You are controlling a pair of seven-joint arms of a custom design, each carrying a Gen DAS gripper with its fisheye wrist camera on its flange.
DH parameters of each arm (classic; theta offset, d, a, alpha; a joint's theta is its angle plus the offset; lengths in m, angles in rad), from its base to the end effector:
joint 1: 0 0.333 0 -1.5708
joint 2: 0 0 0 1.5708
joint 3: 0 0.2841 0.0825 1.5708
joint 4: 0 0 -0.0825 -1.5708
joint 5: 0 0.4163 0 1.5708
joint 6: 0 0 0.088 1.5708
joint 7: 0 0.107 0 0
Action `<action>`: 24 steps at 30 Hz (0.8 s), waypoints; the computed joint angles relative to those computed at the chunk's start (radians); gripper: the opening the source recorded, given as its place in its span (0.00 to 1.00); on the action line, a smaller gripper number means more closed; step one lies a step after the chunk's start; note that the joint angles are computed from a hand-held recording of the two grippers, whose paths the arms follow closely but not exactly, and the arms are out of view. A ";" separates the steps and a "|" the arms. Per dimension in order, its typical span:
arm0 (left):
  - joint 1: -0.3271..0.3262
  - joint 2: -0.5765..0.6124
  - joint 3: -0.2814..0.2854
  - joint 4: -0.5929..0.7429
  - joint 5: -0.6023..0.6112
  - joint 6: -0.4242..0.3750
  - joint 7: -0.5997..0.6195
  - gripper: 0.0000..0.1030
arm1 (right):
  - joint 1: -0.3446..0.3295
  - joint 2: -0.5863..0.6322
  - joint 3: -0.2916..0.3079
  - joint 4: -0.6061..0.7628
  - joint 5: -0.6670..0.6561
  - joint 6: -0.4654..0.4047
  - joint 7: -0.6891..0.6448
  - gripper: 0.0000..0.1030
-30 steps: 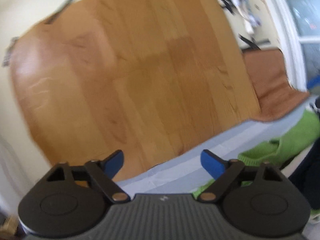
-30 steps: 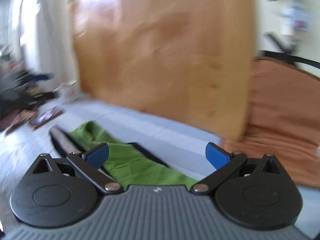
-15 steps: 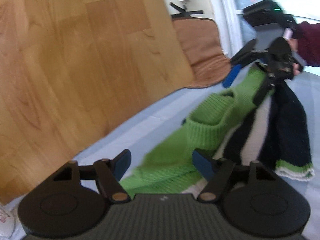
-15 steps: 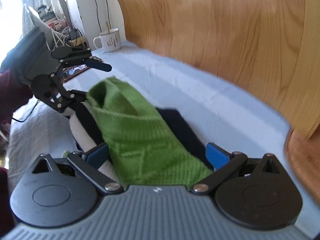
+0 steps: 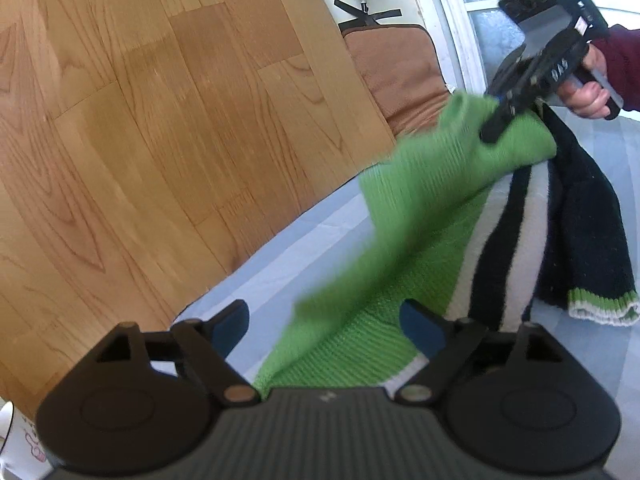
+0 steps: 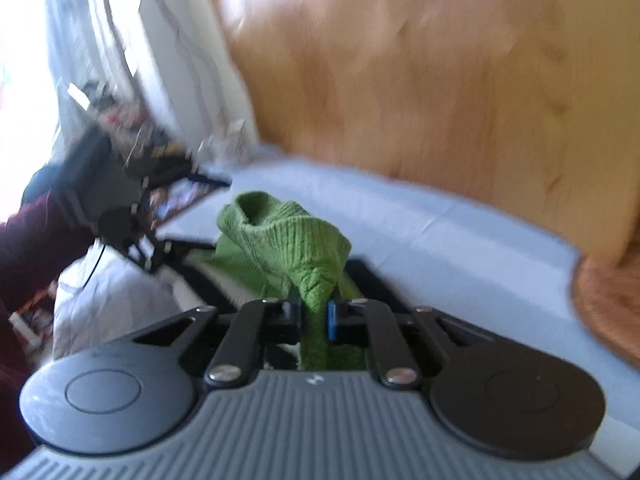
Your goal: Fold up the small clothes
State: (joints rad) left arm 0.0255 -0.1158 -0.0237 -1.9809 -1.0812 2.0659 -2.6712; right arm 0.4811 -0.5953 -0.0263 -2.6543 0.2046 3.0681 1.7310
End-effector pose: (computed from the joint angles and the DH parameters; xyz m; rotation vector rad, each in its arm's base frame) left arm 0.5872 -0.0456 0.5220 0.0161 2.4567 -1.2351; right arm 0.4135 0.1835 0.5078 -1.5969 1.4518 -0.4059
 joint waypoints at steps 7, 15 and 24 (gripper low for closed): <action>-0.015 0.040 -0.029 0.055 0.022 -0.028 -0.071 0.80 | -0.216 -0.077 0.222 -0.064 -0.096 0.071 0.188 0.13; -0.053 -0.061 -0.039 -0.061 -0.067 0.145 -0.028 0.16 | -0.524 -0.225 0.545 -0.036 -0.256 -0.040 0.441 0.11; -0.130 -0.436 0.119 -0.243 -0.365 0.188 -0.075 0.16 | -0.722 -0.537 0.759 0.112 -0.468 -0.252 0.655 0.11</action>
